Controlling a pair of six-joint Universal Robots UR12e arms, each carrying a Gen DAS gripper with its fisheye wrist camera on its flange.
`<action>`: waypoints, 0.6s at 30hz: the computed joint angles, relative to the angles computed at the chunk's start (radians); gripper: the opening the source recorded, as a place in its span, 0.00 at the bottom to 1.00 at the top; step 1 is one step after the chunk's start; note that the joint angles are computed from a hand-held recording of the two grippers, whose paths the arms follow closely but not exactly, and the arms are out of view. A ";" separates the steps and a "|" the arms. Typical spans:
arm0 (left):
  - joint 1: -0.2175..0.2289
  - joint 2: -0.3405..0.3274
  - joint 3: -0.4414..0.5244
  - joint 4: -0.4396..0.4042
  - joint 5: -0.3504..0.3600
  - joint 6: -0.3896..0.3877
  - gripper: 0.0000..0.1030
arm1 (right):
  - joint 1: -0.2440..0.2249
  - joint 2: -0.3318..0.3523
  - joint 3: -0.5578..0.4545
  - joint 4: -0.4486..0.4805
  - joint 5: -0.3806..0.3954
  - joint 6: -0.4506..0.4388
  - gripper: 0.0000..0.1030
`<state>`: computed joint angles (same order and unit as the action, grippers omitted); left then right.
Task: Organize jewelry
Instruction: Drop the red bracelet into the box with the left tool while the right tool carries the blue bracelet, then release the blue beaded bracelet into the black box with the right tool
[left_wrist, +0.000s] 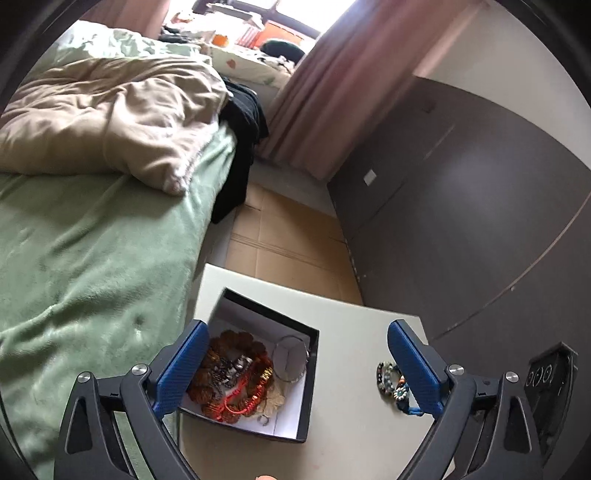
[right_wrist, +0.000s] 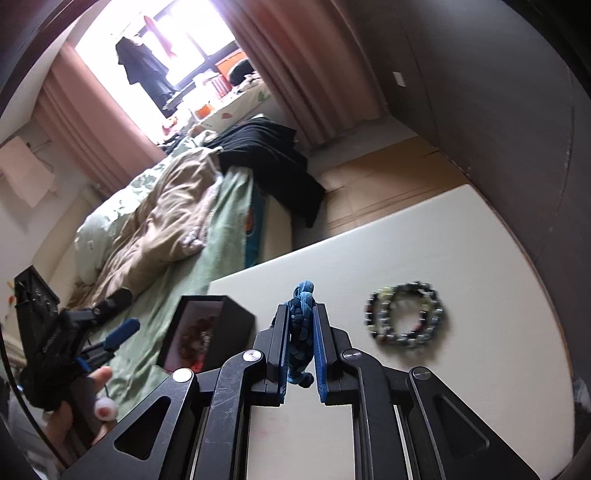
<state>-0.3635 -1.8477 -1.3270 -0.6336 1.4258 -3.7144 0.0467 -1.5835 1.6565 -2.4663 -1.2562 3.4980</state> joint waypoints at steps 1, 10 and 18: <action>0.001 0.002 0.000 -0.003 0.008 0.001 0.94 | 0.005 0.006 -0.007 -0.003 0.003 -0.006 0.13; 0.020 0.022 -0.014 -0.019 0.044 -0.013 0.94 | 0.046 0.054 -0.067 -0.021 0.079 -0.034 0.13; 0.029 0.036 -0.027 -0.028 0.067 -0.017 0.94 | 0.100 0.104 -0.123 -0.014 0.077 -0.077 0.13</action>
<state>-0.3343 -1.8115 -1.3536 -0.6618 1.4924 -3.7319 0.1469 -1.4791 1.5333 -2.4806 -1.1795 3.4206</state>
